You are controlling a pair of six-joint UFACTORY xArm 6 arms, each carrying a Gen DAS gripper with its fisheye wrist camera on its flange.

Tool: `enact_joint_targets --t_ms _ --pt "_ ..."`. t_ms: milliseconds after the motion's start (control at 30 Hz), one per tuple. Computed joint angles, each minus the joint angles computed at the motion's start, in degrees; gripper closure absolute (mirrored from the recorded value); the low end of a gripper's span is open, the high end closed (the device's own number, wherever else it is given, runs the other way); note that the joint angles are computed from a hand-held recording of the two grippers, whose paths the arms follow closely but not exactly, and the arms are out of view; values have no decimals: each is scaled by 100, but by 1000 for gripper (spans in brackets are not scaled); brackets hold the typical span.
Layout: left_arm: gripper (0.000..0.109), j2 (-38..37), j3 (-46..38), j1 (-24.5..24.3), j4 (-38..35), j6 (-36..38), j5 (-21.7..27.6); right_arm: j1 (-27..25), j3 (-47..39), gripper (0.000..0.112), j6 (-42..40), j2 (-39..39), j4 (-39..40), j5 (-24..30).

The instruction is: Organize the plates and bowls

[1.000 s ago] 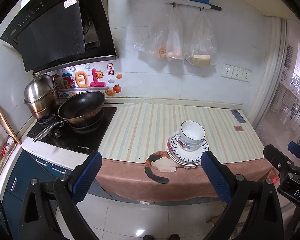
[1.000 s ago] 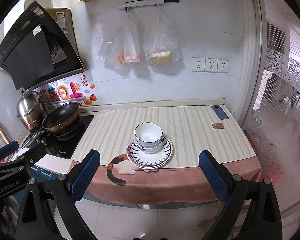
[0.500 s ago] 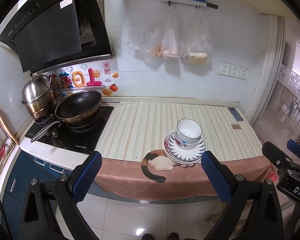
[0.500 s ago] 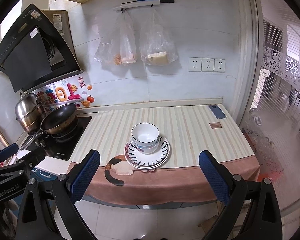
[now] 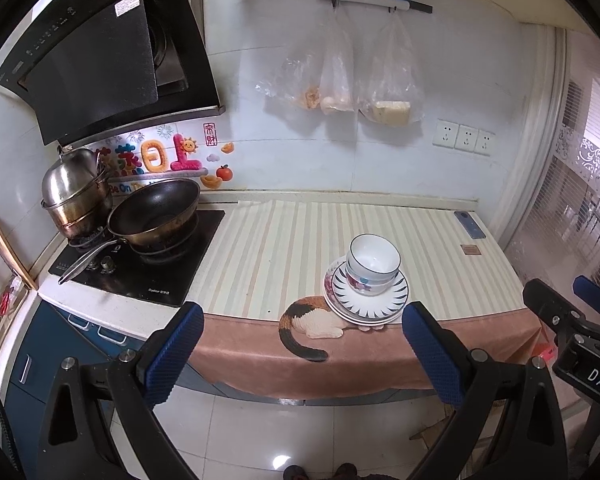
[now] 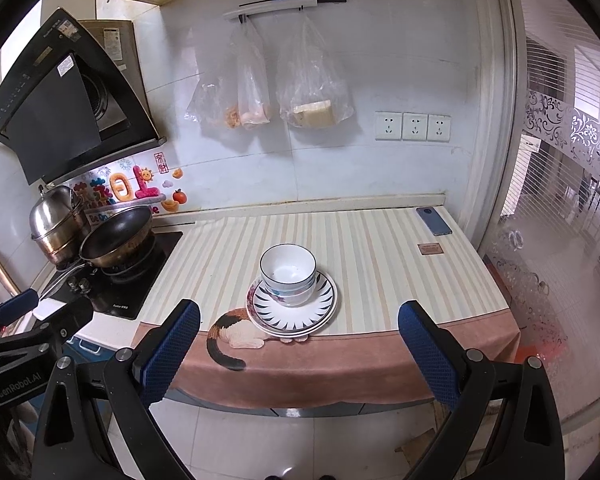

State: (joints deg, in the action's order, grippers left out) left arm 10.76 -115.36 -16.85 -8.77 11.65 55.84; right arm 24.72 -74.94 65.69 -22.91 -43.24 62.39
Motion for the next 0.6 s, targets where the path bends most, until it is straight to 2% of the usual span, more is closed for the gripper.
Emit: enact_joint_targets --t_ms 600 --pt "7 4 23 -14 113 -63 -61 -28 57 11 31 28 26 -112"
